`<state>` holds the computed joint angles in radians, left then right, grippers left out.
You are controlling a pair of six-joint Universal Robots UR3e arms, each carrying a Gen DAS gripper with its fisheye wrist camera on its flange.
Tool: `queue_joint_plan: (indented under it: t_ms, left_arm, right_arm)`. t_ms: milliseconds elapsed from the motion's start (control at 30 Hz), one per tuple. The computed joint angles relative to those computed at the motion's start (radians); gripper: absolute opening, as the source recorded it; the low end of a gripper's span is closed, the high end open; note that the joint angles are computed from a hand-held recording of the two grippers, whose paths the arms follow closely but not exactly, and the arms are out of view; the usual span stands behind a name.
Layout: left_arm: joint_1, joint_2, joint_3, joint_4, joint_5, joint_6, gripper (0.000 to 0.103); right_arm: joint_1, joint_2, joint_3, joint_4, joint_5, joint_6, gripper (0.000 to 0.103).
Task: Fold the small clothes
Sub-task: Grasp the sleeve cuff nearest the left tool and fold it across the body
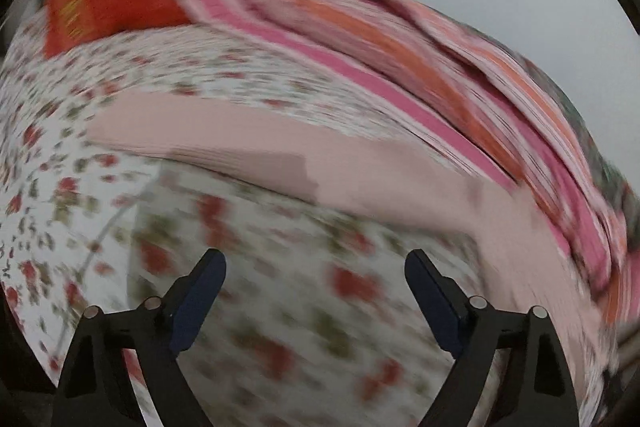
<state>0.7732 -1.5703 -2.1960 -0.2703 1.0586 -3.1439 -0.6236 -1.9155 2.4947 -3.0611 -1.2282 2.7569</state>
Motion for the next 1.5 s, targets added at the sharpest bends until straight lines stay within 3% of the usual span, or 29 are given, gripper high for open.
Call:
queue_joint_plan:
  t_ms: [167,400,500,533,567,600,833,1033,1233,1500]
  left_arm:
    - [0.113,-0.166,0.074,0.077,-0.089,-0.056,0.074]
    - [0.088,-0.338,0.27,0.136,0.017,-0.159,0.072]
    - [0.075,-0.363,0.317,0.143,0.086,-0.183,0.047]
    - [0.07,-0.363,0.33,0.133,0.113,-0.193,0.034]
    - [0.065,-0.363,0.343,0.123,0.135,-0.203,0.011]
    - [0.066,-0.359,0.35,0.112,0.134,-0.208,0.006]
    - [-0.046,-0.278,0.442,0.038,0.114,-0.172,0.007]
    - [-0.286,-0.287,0.649,-0.054,0.13,-0.16,0.007]
    - [-0.563,-0.471,1.025,-0.202,0.179,-0.185,0.007]
    - [-0.891,-0.811,1.531,-0.427,0.229,-0.182,0.007]
  right_arm:
    - [-0.018,0.046,0.011,-0.03,0.049,-0.04,0.101]
    - [-0.101,0.03,0.001,0.099,0.136,-0.063,0.101]
    - [-0.205,-0.017,-0.009,0.252,0.255,-0.063,0.101]
    - [-0.252,-0.039,0.002,0.285,0.308,-0.074,0.101]
    - [-0.278,-0.047,0.007,0.295,0.336,-0.085,0.101]
    - [-0.288,-0.046,0.008,0.291,0.347,-0.088,0.101]
    - [-0.309,0.018,-0.051,0.264,0.352,-0.095,0.101]
    - [-0.327,0.047,-0.108,0.232,0.332,-0.111,0.1]
    - [-0.432,-0.002,-0.157,0.377,0.41,-0.173,0.1]
    - [-0.524,-0.005,-0.165,0.42,0.427,-0.251,0.1]
